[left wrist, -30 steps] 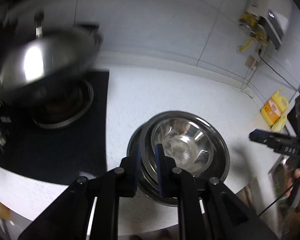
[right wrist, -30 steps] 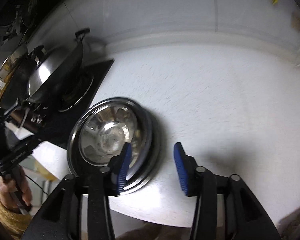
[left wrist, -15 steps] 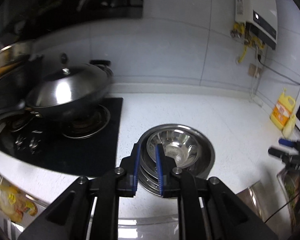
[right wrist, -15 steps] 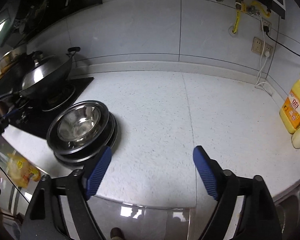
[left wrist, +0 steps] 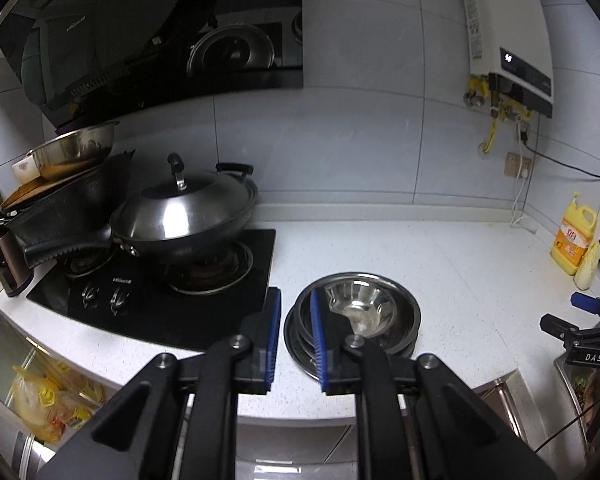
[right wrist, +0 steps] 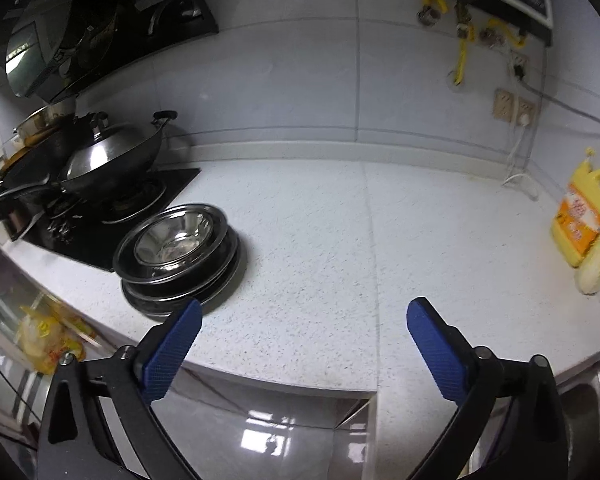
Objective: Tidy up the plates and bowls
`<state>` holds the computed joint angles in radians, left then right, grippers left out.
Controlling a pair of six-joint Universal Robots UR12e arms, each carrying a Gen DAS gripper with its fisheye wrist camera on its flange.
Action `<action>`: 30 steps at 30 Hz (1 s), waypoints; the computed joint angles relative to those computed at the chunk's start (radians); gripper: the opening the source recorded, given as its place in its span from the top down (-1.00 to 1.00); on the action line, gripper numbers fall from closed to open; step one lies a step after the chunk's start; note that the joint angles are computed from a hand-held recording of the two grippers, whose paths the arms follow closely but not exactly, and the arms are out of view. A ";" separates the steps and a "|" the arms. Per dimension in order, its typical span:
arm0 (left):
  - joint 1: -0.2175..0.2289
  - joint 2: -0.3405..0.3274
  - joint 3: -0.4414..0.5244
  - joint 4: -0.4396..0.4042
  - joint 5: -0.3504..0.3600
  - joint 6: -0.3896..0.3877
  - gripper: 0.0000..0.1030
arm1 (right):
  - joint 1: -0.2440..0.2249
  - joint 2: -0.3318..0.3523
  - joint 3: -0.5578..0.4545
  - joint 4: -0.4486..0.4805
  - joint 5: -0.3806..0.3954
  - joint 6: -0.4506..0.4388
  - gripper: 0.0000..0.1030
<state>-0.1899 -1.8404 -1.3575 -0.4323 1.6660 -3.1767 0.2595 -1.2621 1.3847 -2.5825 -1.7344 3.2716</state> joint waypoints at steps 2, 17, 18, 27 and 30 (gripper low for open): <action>0.013 0.002 -0.003 0.004 -0.029 0.016 0.72 | 0.011 -0.004 0.005 -0.005 -0.037 0.017 -0.97; 0.071 0.026 -0.063 -0.006 -0.292 0.096 0.72 | 0.110 -0.025 -0.002 0.118 -0.273 0.128 -0.97; 0.070 0.030 -0.068 -0.021 -0.286 0.098 0.72 | 0.112 -0.027 -0.002 0.121 -0.274 0.134 -0.97; 0.053 0.055 -0.086 -0.114 -0.225 0.068 0.72 | 0.097 -0.035 -0.013 0.175 -0.181 0.186 -0.97; 0.047 0.063 -0.090 -0.126 -0.213 0.068 0.72 | 0.094 -0.042 -0.004 0.163 -0.166 0.194 -0.97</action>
